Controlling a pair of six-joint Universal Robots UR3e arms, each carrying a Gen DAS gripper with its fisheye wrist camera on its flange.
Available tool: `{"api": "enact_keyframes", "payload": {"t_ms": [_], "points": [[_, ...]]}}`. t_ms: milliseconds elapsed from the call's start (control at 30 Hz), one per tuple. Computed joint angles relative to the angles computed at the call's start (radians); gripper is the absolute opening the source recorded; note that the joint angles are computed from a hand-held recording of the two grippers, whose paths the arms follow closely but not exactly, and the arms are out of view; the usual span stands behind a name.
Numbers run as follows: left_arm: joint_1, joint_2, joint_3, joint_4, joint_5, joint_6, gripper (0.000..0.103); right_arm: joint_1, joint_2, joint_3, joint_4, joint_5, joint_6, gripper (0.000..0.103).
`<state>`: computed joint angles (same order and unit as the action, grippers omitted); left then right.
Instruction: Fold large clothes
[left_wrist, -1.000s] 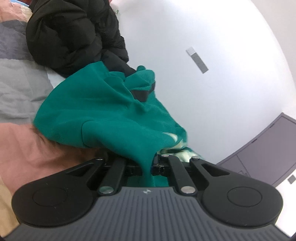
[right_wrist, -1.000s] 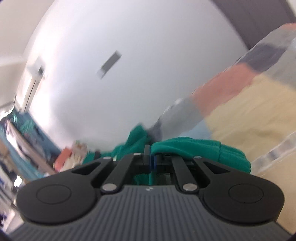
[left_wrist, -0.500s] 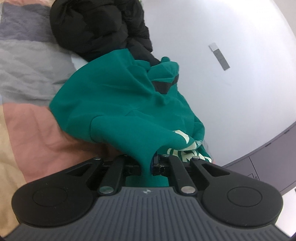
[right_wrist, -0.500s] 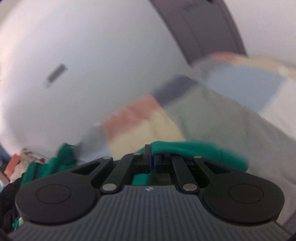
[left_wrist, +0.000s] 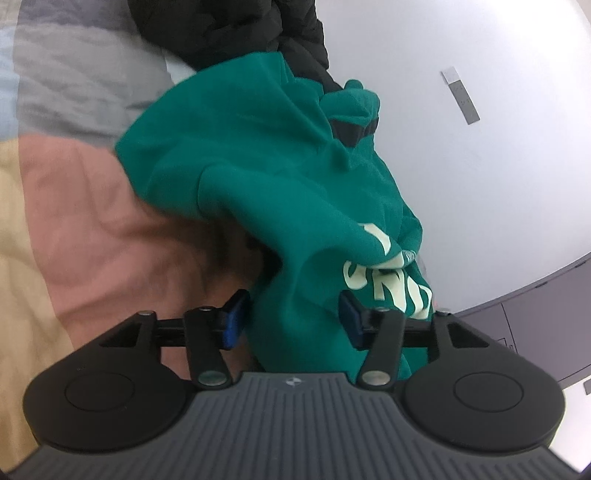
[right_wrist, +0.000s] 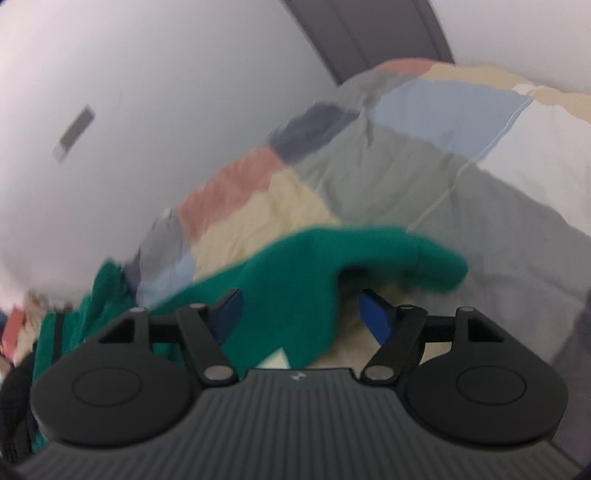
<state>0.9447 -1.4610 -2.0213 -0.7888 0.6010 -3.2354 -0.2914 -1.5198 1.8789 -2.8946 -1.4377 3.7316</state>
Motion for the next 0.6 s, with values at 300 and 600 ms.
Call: {"api": "enact_keyframes", "payload": {"t_ms": [300,600], "points": [[0.004,0.004,-0.018,-0.075,-0.080,0.032,0.073,0.190,0.050,-0.011,-0.185,0.092,-0.012,0.081],[-0.057,-0.103,-0.021,0.106,-0.060,-0.098,0.073,0.331,0.456,-0.420,-0.107,0.307,-0.033,0.086]]}}
